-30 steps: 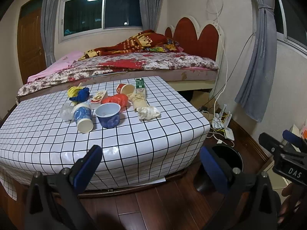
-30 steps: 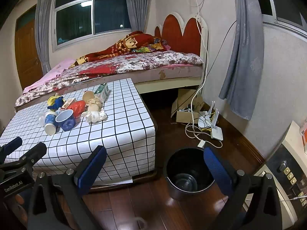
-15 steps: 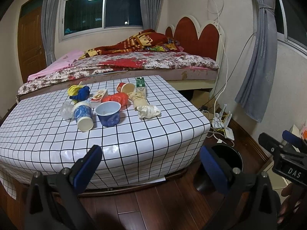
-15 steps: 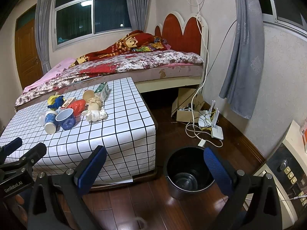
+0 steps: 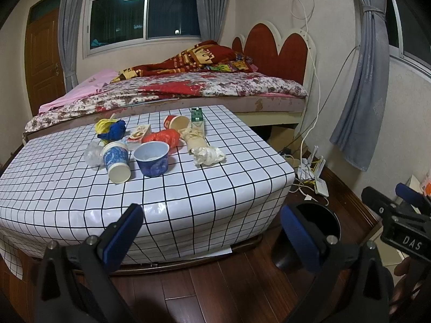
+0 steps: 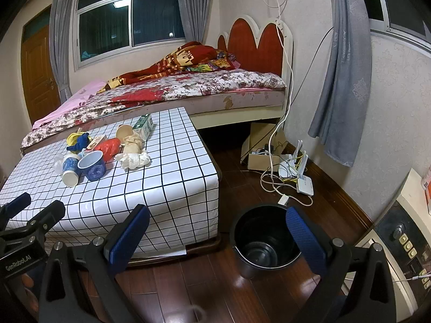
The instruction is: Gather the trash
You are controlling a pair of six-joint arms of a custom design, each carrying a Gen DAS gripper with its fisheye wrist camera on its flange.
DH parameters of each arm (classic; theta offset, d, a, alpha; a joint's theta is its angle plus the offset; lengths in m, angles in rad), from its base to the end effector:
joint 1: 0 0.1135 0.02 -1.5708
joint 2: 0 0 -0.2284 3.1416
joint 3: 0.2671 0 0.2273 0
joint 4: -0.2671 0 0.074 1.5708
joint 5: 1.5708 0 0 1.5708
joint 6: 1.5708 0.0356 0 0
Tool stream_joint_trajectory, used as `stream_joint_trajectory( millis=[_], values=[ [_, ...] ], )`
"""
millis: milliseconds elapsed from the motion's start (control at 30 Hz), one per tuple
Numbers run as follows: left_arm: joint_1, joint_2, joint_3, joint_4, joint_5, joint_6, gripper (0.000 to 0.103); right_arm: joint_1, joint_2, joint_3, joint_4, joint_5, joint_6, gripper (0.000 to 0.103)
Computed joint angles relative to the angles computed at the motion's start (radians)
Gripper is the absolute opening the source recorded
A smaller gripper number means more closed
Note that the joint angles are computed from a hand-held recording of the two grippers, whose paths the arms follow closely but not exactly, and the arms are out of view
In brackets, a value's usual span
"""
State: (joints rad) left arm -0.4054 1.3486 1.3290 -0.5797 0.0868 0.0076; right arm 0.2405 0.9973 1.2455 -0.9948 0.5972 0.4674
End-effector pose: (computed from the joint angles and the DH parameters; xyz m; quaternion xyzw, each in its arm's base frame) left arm 0.2565 -0.1134 0.3302 0.2010 0.8606 -0.1298 0.4497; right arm 0.1697 0.0210 0.3471 0.2162 0.8568 -0.1202 0.4525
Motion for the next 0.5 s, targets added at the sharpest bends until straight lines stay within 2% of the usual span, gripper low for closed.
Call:
stream_joint_trajectory(
  millis=[500],
  values=[
    [-0.002,-0.006,-0.006,0.0,-0.002,-0.002,0.102,0.003,-0.002,-0.008,0.001,0.001,0.004,0.102]
  ],
)
